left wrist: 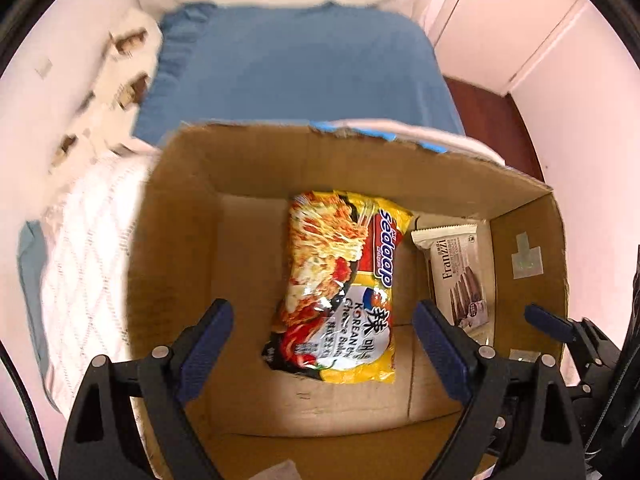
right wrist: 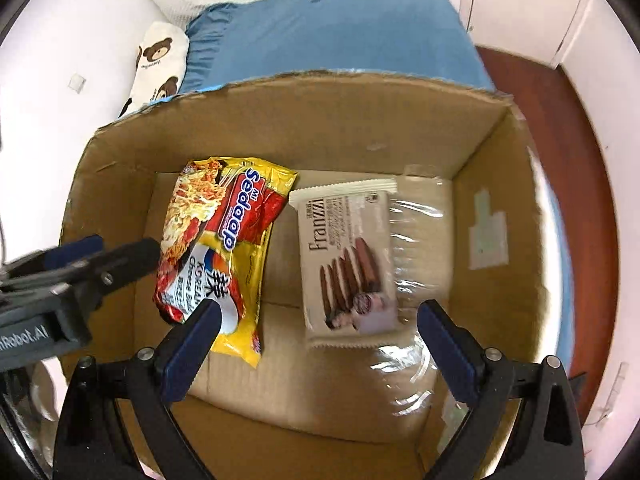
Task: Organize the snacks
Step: 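Open both tools to drop the packs into the box, then grasp the panda-print packet with left tool while right tool grasps orange packet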
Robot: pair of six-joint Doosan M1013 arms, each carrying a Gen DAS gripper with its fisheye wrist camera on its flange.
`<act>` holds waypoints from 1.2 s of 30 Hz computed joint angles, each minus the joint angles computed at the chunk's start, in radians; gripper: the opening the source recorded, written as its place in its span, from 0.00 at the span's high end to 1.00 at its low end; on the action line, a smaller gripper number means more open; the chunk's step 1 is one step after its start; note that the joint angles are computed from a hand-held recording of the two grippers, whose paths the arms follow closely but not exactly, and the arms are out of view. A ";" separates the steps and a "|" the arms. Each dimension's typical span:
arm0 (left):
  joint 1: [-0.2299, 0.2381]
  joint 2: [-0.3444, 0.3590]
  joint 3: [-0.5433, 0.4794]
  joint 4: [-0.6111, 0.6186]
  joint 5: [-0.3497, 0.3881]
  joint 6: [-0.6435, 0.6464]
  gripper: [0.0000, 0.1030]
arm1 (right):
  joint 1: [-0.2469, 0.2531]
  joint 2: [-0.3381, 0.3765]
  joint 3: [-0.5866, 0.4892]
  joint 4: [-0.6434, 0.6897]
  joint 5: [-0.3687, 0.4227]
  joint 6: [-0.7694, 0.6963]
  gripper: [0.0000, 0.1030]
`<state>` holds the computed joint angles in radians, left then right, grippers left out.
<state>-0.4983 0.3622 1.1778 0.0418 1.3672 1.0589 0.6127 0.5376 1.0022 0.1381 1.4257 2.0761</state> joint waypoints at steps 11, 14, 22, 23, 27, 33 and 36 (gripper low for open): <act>-0.060 -0.175 0.154 0.165 -0.153 -0.051 0.11 | 0.081 -0.130 0.068 -0.188 -0.078 0.111 0.03; -0.074 -0.214 0.182 0.185 -0.173 -0.061 0.11 | 0.101 -0.162 0.080 -0.225 -0.101 0.141 0.03; -0.108 -0.305 0.244 0.225 -0.207 -0.098 0.11 | 0.152 -0.215 0.094 -0.294 -0.146 0.214 0.03; -0.113 -0.316 0.252 0.229 -0.210 -0.106 0.11 | 0.157 -0.221 0.099 -0.297 -0.151 0.223 0.03; -0.129 -0.355 0.282 0.239 -0.205 -0.128 0.11 | 0.174 -0.253 0.129 -0.280 -0.171 0.252 0.03; -0.145 -0.420 0.383 0.248 -0.156 -0.184 0.11 | 0.192 -0.298 0.217 -0.195 -0.203 0.248 0.03; -0.136 -0.453 0.460 0.232 -0.121 -0.218 0.11 | 0.199 -0.304 0.275 -0.136 -0.188 0.227 0.32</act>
